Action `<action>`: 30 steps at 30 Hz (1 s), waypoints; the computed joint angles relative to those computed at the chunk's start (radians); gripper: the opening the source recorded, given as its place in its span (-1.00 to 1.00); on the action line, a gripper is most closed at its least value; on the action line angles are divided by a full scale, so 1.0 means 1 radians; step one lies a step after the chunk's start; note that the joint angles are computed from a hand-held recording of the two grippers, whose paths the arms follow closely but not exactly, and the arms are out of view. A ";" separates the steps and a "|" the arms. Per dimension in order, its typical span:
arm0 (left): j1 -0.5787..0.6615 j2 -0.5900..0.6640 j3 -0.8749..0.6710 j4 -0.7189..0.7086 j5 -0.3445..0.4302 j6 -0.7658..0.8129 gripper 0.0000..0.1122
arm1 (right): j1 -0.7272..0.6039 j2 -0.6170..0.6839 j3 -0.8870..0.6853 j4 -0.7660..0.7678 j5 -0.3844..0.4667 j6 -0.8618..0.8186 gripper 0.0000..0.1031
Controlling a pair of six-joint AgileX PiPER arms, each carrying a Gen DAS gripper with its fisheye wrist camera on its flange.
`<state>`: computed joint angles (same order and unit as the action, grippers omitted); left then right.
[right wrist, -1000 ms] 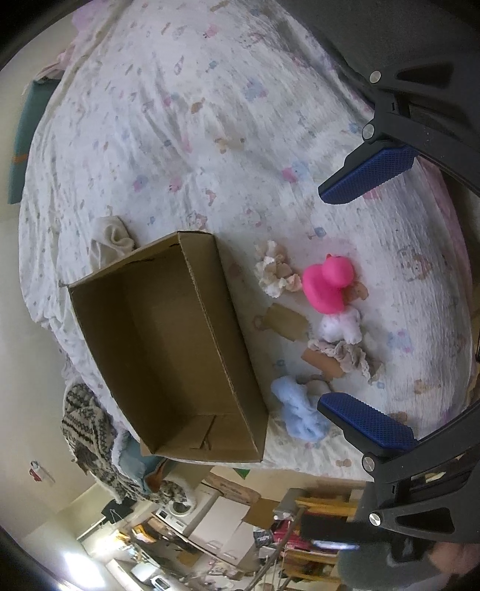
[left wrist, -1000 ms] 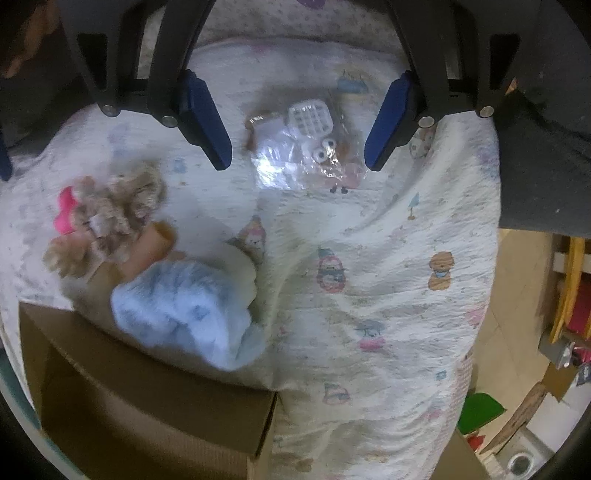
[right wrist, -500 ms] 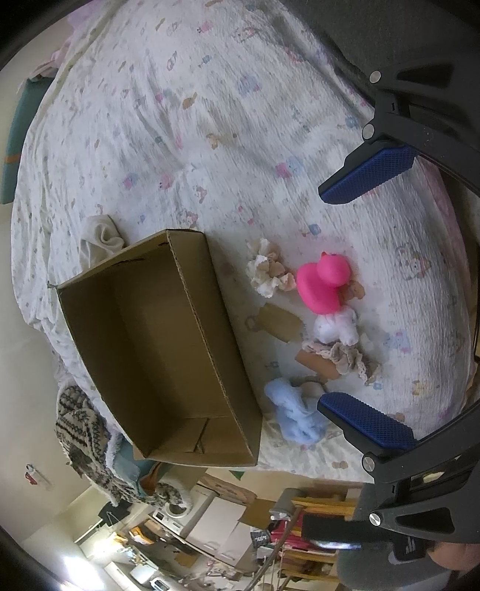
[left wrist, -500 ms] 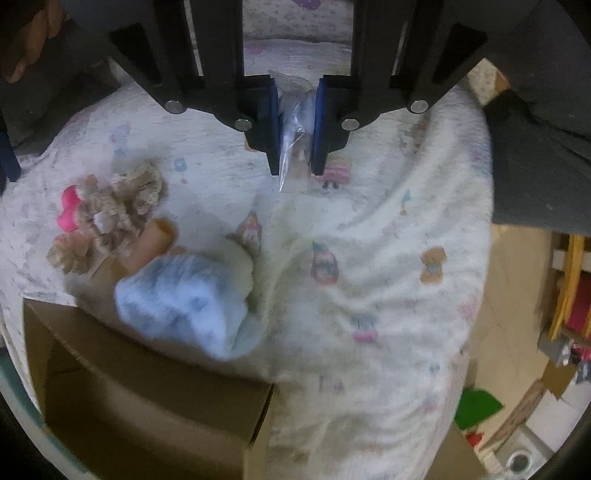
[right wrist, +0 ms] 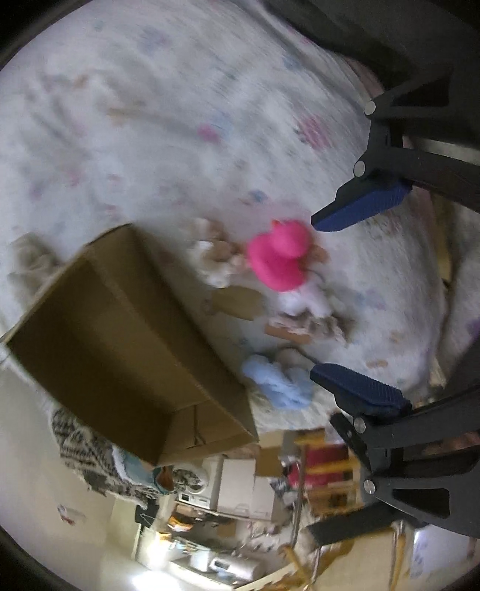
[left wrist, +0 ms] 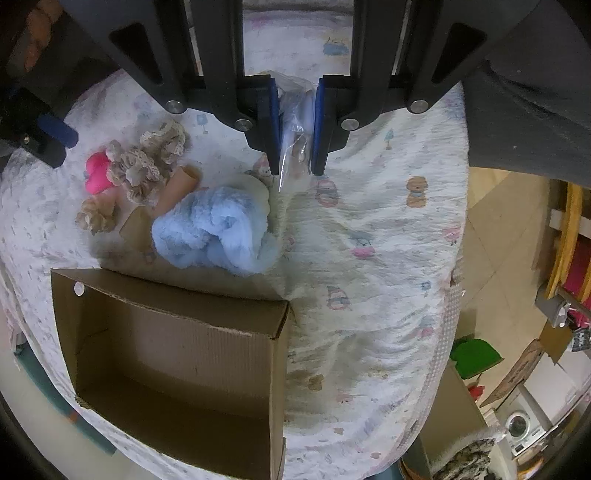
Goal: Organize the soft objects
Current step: 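Grasp the clear plastic bag with the left tool while the right tool grasps the brown lace scrunchie, then carry the plastic bag and brown scrunchie over the box with both tools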
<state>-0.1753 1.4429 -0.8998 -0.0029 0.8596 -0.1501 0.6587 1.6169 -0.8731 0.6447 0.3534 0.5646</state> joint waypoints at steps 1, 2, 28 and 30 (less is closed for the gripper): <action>0.027 0.024 -0.001 -0.021 -0.023 0.034 -0.76 | 0.001 0.014 -0.017 0.008 0.010 -0.011 0.30; 0.042 0.028 -0.007 -0.049 -0.019 0.060 -0.76 | 0.004 0.029 -0.040 -0.002 0.022 -0.010 0.23; 0.073 0.025 -0.012 -0.117 -0.029 0.112 -0.76 | 0.038 0.265 -0.426 -0.231 0.285 -0.004 -0.82; 0.071 0.015 -0.007 -0.111 -0.035 0.107 -0.76 | 0.027 0.206 -0.381 -0.208 0.259 -0.023 -0.82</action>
<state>-0.1040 1.4583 -0.9067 -0.1142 0.8242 -0.0427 0.6858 1.8233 -1.2540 0.4370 0.6121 0.5412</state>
